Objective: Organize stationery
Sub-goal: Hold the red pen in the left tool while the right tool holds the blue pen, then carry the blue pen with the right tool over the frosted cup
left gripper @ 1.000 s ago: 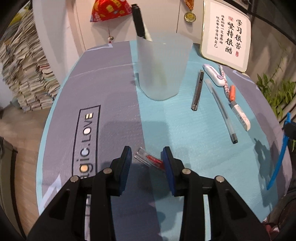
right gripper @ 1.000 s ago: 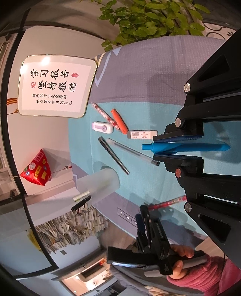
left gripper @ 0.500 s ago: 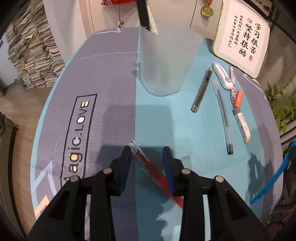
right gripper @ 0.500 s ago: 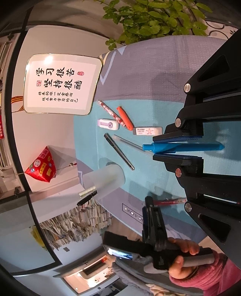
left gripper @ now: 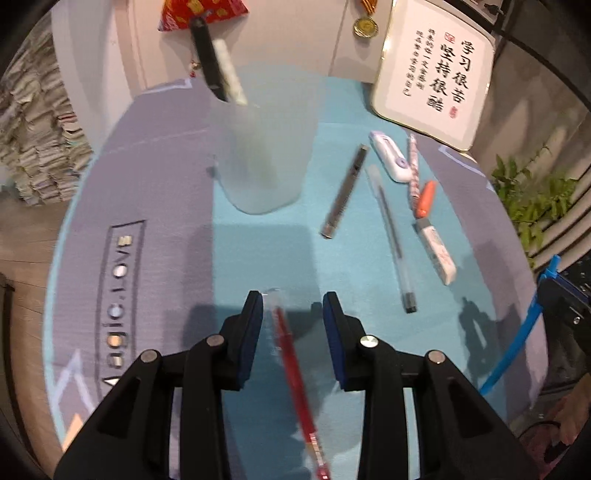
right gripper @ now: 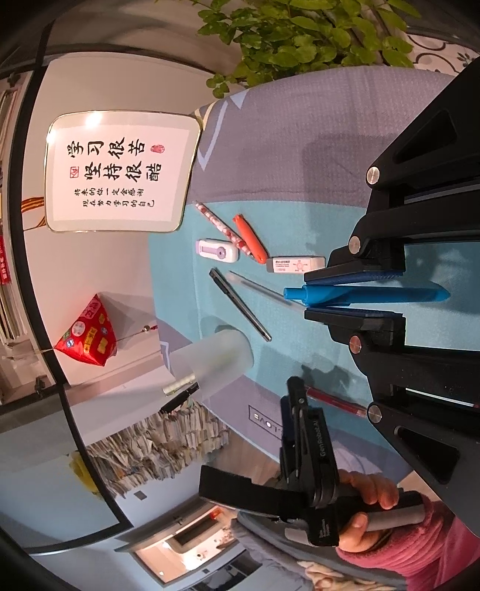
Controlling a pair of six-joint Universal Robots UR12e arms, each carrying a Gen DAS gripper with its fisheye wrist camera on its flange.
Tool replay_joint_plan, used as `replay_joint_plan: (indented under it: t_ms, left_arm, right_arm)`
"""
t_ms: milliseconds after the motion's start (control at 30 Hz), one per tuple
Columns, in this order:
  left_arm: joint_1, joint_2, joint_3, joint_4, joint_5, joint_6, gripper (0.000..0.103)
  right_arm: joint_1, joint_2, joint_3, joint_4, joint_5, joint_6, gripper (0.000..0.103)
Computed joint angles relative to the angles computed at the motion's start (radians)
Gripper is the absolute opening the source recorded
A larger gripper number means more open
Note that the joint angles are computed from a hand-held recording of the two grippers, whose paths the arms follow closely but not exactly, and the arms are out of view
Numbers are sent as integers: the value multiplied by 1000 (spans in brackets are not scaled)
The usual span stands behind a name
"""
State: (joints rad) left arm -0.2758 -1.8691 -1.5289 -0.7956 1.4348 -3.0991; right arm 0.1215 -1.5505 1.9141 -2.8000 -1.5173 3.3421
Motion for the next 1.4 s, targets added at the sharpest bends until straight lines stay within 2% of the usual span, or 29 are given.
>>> replay_joint_plan:
  t_ms: [133,267,367,433,467,500,600,833,933,1067,1133,1200,1267,1400]
  left_arm:
    - [-4,3,-8,4,55,12,31]
    - [-15,-14,6,-35,80,28,31]
    - [-28,-22,4,-2,120,47,32]
    - [-28,-25,7,0,114,47,28]
    - [-26,-26,7,2,104,51,23]
    - [-23,-25,7,1,84,61,12]
    - [-28,-15,-6,25,87,57,12]
    - [-13,50,-67,169,38,40,12]
    - [-4,74,-91,213,17,38,12]
    - [-2,78,-99,227,8,41,12]
    - [1,76,-102,221,-3,43,12]
    - [3,72,-100,205,-10,38,12]
    - [6,66,-96,190,-24,32,12]
    - [11,63,-96,182,-45,35,12]
  right_arm:
    - [-3,-2,4,-7,9,-5,13]
    - [-4,-1,5,-10,12,-1,13]
    - [-5,-1,6,-12,12,0,13]
    - [-5,-2,6,-14,10,2,13]
    - [-6,-2,7,-16,9,3,13]
    - [-5,-3,7,-18,7,5,13]
    - [-4,-3,5,-17,1,6,13]
    - [9,-3,-4,-31,-15,-9,13]
    - [19,2,-16,-30,-28,-28,7]
    - [21,19,-42,50,-23,-42,7]
    - [12,31,-59,120,18,-36,8]
    - [9,48,-76,169,47,-33,19]
    - [18,64,-89,190,23,-25,30]
    - [28,95,-117,240,-15,-24,31]
